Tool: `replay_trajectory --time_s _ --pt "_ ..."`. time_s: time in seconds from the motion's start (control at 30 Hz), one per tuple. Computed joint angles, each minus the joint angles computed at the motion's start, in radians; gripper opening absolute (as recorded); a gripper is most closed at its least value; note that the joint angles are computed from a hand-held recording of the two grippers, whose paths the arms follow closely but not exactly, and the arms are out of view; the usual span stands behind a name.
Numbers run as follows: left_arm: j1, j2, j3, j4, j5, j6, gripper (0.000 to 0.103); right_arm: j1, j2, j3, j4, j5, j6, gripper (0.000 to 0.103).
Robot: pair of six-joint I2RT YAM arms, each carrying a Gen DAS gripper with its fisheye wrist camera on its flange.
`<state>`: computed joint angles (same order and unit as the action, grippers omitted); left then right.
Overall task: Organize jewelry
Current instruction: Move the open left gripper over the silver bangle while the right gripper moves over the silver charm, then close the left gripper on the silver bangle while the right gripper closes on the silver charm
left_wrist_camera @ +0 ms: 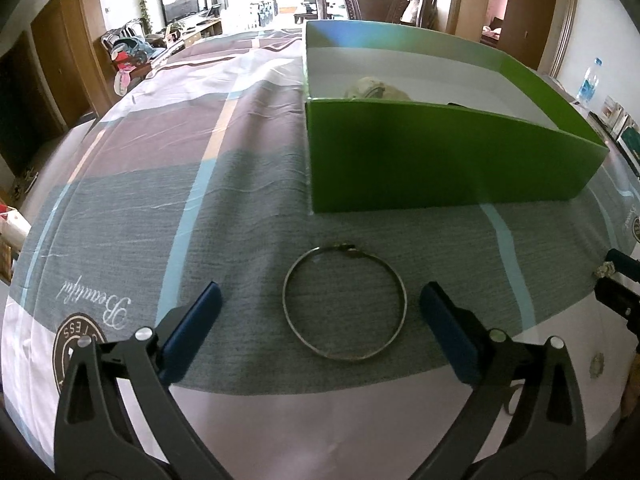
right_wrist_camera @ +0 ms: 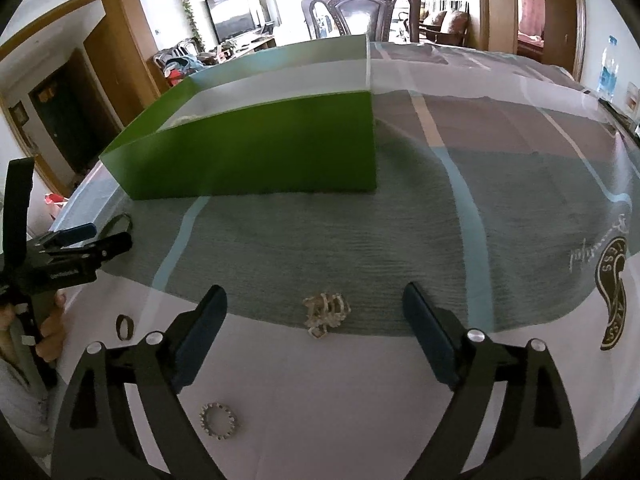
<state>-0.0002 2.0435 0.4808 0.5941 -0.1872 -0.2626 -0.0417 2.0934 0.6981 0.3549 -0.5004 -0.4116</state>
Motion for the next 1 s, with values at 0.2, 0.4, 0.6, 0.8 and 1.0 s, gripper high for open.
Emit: replay_trajectory --time_s 0.2,0.4,0.6,0.8,1.0 --pt "0.004 0.0 0.002 -0.002 0.002 0.003 0.099 0.001 0.001 0.003 -0.002 -0.002 0.002 0.09" --pt "0.002 -0.001 0.002 -0.003 0.001 0.002 0.099 0.01 -0.002 -0.007 0.012 0.017 0.004 0.09" --pt "0.002 -0.001 0.003 -0.004 0.001 0.002 0.099 0.017 -0.008 -0.023 0.03 0.044 -0.001 0.09" --pt "0.002 -0.001 0.003 -0.005 0.001 0.001 0.099 -0.008 -0.001 -0.012 0.022 0.02 0.009 0.09" --pt "0.001 -0.002 0.004 -0.006 0.0 0.001 0.099 0.001 -0.013 -0.034 0.036 0.001 -0.023 0.088"
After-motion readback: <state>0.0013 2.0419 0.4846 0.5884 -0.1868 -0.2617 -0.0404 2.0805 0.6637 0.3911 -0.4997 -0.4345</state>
